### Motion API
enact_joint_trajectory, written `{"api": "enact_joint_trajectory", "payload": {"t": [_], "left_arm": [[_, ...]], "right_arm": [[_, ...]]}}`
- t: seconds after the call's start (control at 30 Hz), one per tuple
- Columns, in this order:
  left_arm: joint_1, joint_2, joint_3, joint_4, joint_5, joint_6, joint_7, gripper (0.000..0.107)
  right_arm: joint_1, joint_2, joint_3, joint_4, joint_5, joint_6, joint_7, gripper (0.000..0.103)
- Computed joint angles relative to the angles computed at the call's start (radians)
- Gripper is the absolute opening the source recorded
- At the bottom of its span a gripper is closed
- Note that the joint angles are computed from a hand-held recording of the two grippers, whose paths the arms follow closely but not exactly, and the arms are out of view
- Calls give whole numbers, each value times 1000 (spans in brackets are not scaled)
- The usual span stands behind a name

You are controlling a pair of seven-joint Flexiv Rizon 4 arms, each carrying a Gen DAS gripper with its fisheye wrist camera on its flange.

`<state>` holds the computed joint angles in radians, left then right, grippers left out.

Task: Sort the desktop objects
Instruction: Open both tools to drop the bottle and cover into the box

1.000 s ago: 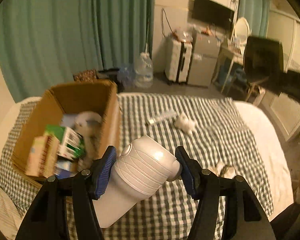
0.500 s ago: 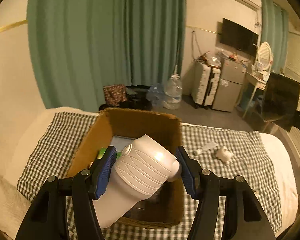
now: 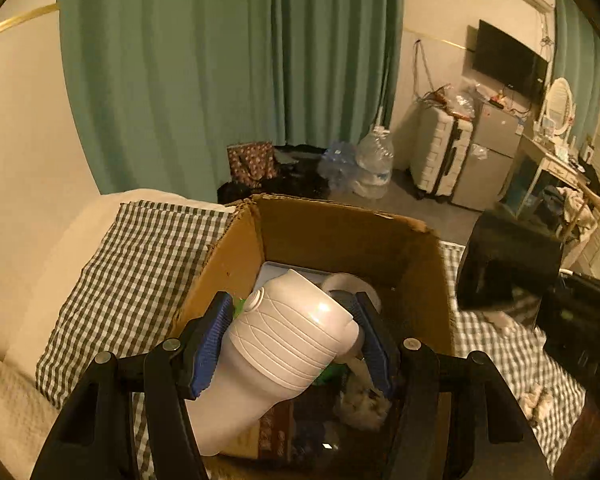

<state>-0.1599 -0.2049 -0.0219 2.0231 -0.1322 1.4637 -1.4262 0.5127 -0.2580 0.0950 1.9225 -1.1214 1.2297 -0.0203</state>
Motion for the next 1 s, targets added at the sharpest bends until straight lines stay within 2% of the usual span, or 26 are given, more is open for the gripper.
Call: {"api": "enact_joint_trajectory", "payload": {"t": [0.27, 0.33, 0.47, 0.5, 0.53, 0.57, 0.6, 0.83, 1.0], "left_arm": [[11, -129, 7, -146, -5, -52, 4, 63], [1, -156, 22, -184, 10, -73, -7, 63], [-7, -182, 38, -223, 30, -112, -26, 65], [-5, -183, 37, -225, 33, -115, -25, 67], [-6, -185, 40, -228, 38, -118, -27, 75], [-14, -185, 50, -234, 50, -122, -39, 79], [-11, -181, 48, -230, 52, -116, -40, 79], [-10, -121, 41, -194, 64, -112, -47, 83], [-18, -55, 38, -169, 76, -115, -72, 85]], "right_arm": [[23, -129, -22, -106, 137, -34, -143, 14], [25, -157, -19, -128, 195, -37, -211, 18], [53, -191, -30, -160, 258, -82, -308, 44], [59, -192, -38, -156, 259, -71, -311, 49], [61, -193, -39, -156, 271, -70, -323, 53], [61, -194, -35, -158, 289, -76, -342, 62], [61, -196, -29, -162, 309, -80, -362, 65], [87, -133, -62, -105, 264, -58, -294, 70], [71, -44, -64, -32, 165, -59, -176, 72]]}}
